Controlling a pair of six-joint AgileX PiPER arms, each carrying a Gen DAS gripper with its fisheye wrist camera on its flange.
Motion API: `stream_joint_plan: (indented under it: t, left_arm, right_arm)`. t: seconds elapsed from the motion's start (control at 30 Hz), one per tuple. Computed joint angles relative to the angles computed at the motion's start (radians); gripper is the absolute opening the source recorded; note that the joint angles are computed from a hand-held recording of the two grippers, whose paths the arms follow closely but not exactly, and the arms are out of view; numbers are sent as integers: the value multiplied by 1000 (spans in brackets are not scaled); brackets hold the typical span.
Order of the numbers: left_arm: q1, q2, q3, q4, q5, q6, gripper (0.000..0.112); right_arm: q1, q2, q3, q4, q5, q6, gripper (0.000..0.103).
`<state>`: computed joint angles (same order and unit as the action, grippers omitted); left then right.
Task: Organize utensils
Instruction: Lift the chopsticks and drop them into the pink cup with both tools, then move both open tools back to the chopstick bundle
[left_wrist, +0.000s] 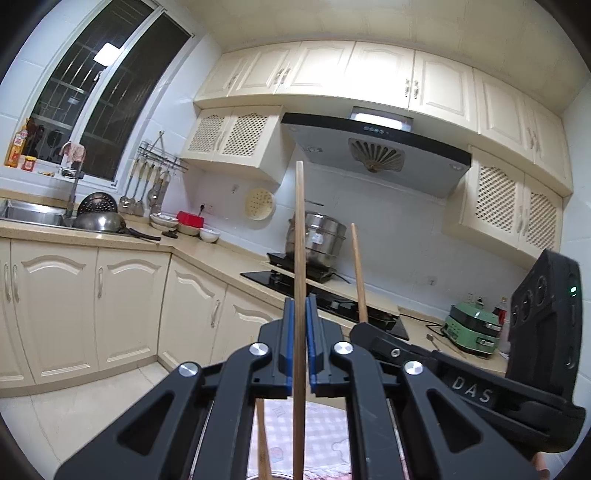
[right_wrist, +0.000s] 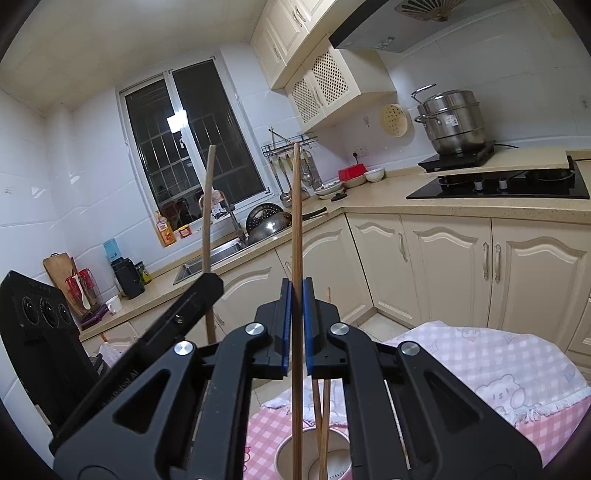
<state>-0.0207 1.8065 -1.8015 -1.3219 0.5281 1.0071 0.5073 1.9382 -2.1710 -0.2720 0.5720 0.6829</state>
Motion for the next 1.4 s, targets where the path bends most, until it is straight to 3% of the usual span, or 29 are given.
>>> stream_joint_plan:
  t: [0.2,0.5,0.7,0.77,0.83,0.87,0.93,0.97,1.07,1.1,1.13,1.4]
  left_arm:
    - [-23,35,32,8,-60,27,6]
    - [-39,76,99,-29,-92,94,6]
    - [-37,80,136,-32,-82,124,6]
    - [-30,74,145,-22,-63,126,10]
    - [-20,48,174,-16,-59,140,40]
    - [-16,39,186,-25,-63,151,47]
    - [10,13,208,-29,-50,142,73]
    - [21,4,209,-9,-41,117,79]
    - [44,-40,226,48,-32,76,89]
    - [50,-59,232,78,-31,55,94]
    - [51,-74,235,107,-37,32,95]
    - [70,-174,262,294,-5,-118,98]
  right_arm:
    - [3,37,10,-30,-12,32,6]
    - [3,63,66,-41,-21,45,6]
    - [0,47,115,-4,-16,8,7]
    - [-6,44,113,38,12,-30,7]
    - [-9,21,144,22,23,1,18]
    - [-12,8,160,5,22,27,27]
    - [-24,-47,243,-59,-11,132,82]
    - [-32,-80,294,-78,-46,168,85]
    - [-41,-129,342,-94,-45,185,87]
    - [-43,-140,349,-95,-42,190,93]
    - [-45,-162,369,-107,-38,209,97]
    - [-50,-230,396,-83,47,185,97]
